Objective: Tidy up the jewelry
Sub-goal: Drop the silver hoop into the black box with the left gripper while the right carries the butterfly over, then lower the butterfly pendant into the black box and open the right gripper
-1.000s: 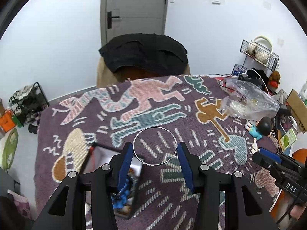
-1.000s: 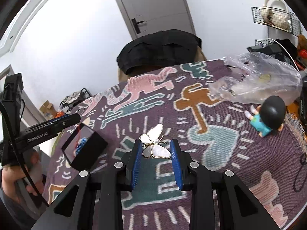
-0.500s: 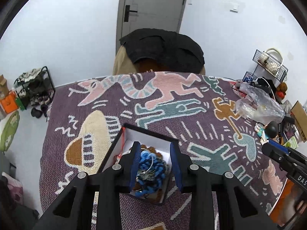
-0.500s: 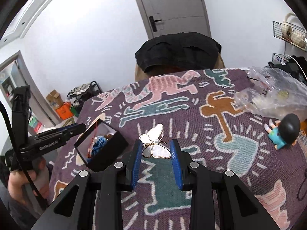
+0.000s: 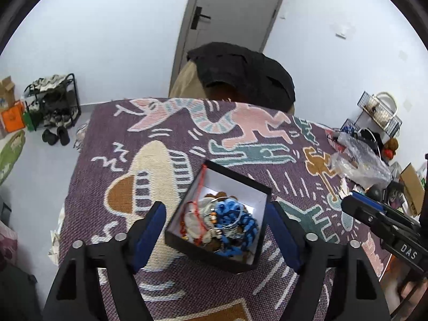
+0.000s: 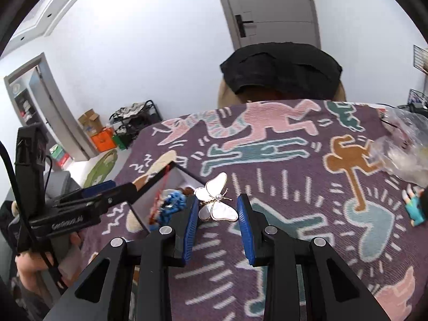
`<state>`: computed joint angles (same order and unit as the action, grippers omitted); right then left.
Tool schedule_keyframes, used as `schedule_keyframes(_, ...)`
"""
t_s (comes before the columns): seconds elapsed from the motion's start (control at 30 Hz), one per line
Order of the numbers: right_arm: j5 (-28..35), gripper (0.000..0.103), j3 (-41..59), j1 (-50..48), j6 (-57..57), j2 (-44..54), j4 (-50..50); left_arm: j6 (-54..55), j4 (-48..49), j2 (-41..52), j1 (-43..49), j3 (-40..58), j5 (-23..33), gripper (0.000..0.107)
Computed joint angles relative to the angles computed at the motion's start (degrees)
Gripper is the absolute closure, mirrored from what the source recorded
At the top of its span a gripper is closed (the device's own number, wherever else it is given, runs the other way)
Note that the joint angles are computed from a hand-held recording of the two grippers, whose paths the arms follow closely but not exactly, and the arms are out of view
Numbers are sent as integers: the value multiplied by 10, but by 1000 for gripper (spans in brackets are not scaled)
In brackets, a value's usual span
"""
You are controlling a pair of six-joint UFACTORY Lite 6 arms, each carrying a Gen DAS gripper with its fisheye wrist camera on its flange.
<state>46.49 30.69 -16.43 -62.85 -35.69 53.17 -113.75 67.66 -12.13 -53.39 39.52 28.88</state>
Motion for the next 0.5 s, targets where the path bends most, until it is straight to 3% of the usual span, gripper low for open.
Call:
schedule_keyframes(0.43, -110, 72, 48, 220, 90, 72, 28, -5, -20, -89, 18, -81, 6, 24)
schedule_keyframes(0.5, -118, 54, 56, 235, 105, 87, 20, -14, -21, -91, 9, -81, 23, 19)
